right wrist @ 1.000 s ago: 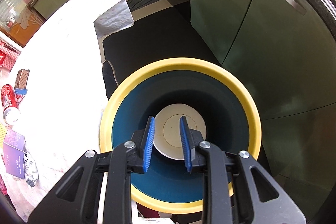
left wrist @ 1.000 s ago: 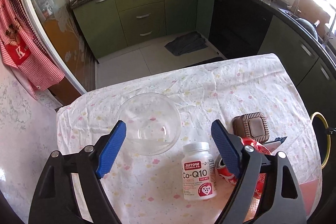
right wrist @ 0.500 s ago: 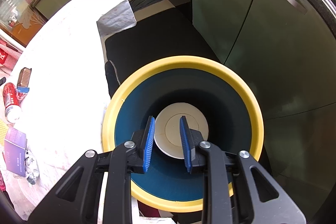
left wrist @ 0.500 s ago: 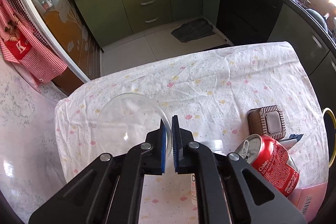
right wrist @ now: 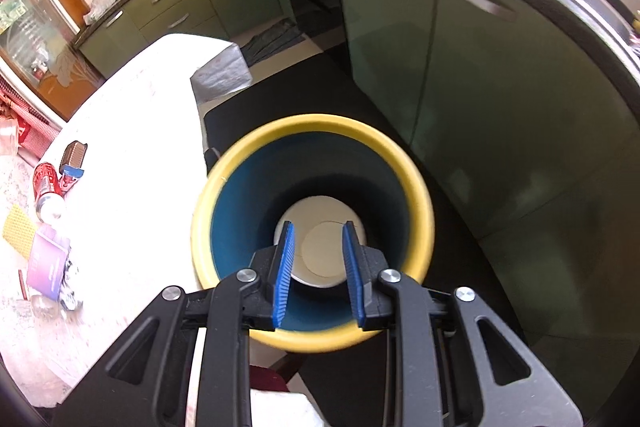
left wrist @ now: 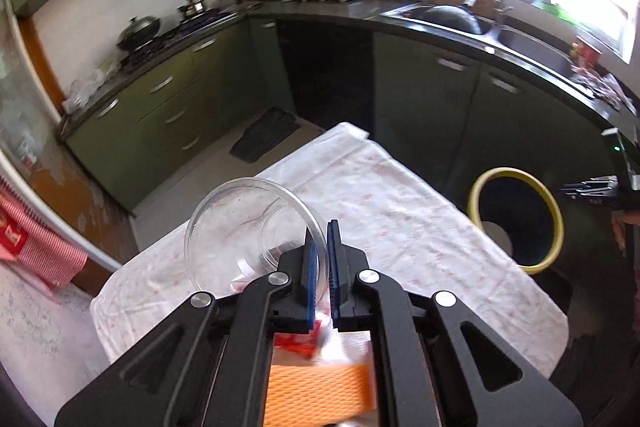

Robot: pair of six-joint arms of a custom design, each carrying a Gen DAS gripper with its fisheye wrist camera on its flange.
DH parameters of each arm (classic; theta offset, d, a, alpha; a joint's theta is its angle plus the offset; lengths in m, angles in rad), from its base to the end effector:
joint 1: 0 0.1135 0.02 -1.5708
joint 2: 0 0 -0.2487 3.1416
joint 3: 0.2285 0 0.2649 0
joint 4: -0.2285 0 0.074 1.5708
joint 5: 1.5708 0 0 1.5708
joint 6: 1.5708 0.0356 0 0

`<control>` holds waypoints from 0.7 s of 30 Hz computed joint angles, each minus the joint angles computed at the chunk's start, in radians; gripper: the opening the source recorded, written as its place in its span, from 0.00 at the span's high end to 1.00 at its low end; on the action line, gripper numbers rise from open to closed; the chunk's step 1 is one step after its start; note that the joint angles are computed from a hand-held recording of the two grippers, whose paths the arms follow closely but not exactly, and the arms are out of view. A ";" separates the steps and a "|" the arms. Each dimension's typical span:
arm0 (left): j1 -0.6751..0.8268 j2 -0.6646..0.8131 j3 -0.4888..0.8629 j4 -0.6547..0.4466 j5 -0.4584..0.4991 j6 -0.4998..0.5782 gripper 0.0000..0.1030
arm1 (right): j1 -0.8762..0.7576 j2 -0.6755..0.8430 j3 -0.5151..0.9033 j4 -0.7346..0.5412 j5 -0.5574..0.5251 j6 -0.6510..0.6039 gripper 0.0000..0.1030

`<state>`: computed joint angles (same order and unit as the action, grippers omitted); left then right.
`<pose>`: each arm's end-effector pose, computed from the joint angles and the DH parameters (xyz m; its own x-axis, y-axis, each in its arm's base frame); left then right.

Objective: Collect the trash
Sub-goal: 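Grasp the clear plastic bowl with the left gripper and drop it into the bin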

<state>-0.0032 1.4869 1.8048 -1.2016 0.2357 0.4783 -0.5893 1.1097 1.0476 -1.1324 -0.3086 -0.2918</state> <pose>0.2944 -0.0093 0.4150 -0.6167 0.4495 -0.6462 0.4901 0.8617 0.1317 0.1808 -0.1079 0.2797 -0.8661 0.2494 -0.4332 0.1959 0.9667 0.1648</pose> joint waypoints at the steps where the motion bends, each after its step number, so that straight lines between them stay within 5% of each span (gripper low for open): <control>1: -0.068 -0.020 -0.018 -0.003 -0.010 -0.016 0.94 | -0.038 -0.019 -0.005 -0.014 -0.012 -0.027 0.77; 11: -0.647 0.160 -0.020 0.051 -0.132 -0.246 0.94 | -0.434 -0.121 -0.040 -0.143 -0.131 -0.320 0.77; 21: -0.865 0.515 0.164 0.092 -0.211 -0.359 0.94 | -0.651 -0.105 -0.090 -0.188 -0.178 -0.491 0.77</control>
<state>-0.8677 2.0021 1.9693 -1.1099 0.0246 0.1192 -1.2405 1.0043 0.9575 -1.3203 -0.4871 -0.7831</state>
